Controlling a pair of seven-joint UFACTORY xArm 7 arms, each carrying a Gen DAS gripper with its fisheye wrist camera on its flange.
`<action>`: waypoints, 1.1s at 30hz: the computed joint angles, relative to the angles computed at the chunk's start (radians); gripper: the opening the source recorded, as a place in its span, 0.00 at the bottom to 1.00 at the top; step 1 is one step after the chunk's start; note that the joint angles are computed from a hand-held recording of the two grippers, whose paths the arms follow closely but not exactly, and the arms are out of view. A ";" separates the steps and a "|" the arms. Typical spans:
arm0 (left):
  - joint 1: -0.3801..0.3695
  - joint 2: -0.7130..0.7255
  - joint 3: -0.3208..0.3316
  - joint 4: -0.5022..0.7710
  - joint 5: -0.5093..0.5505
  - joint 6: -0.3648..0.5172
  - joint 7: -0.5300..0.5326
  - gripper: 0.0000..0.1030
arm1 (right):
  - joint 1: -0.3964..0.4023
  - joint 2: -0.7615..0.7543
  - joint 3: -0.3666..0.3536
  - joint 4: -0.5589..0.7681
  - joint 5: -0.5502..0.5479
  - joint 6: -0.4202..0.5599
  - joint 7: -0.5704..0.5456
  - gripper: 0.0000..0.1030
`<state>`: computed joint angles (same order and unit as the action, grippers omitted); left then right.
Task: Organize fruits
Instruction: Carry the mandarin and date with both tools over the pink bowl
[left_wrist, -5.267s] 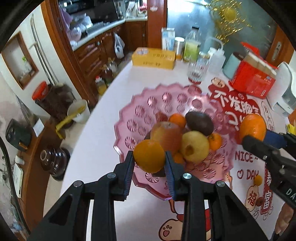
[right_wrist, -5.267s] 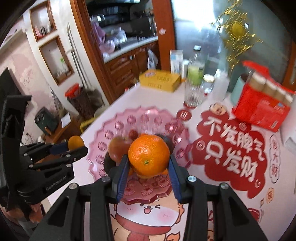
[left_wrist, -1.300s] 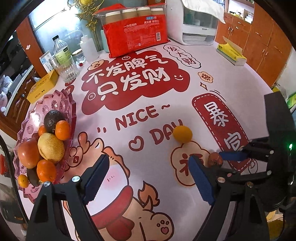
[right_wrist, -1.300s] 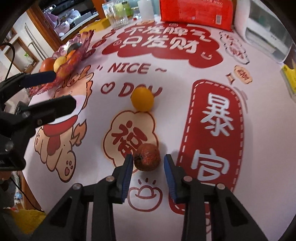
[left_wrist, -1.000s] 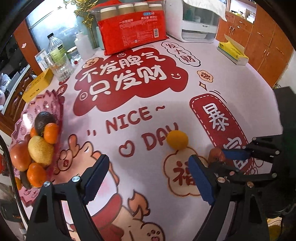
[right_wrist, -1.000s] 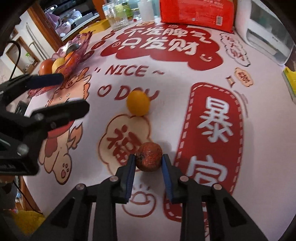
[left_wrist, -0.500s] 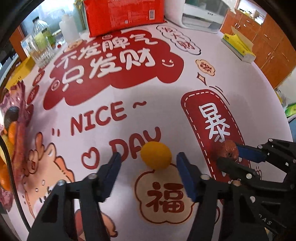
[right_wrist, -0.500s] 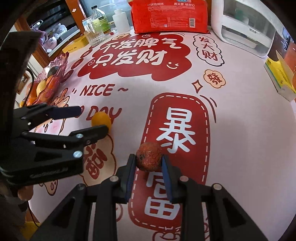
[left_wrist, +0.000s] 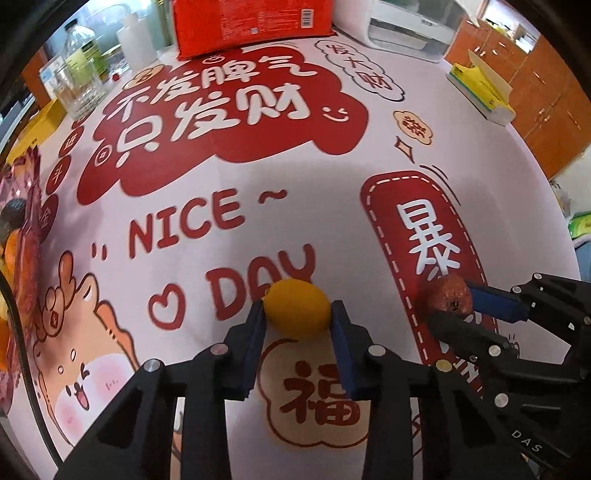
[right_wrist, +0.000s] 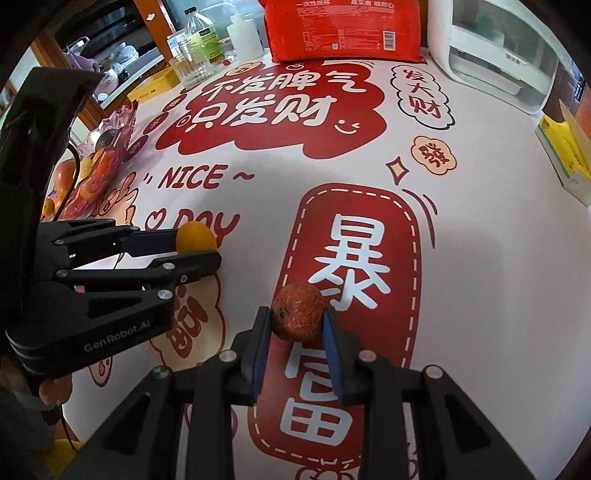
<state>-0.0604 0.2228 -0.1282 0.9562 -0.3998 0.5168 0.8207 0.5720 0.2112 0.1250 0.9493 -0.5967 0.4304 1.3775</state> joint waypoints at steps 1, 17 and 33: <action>0.002 -0.003 0.005 -0.001 0.004 0.005 -0.006 0.32 | 0.001 0.002 0.002 0.005 0.001 0.001 -0.004 0.27; 0.102 -0.195 0.122 -0.045 -0.087 0.108 0.056 0.32 | 0.075 0.091 0.014 0.222 0.036 0.074 -0.143 0.27; 0.222 -0.224 0.232 0.211 -0.197 0.204 0.072 0.32 | 0.203 0.277 -0.052 0.787 -0.023 0.221 -0.348 0.27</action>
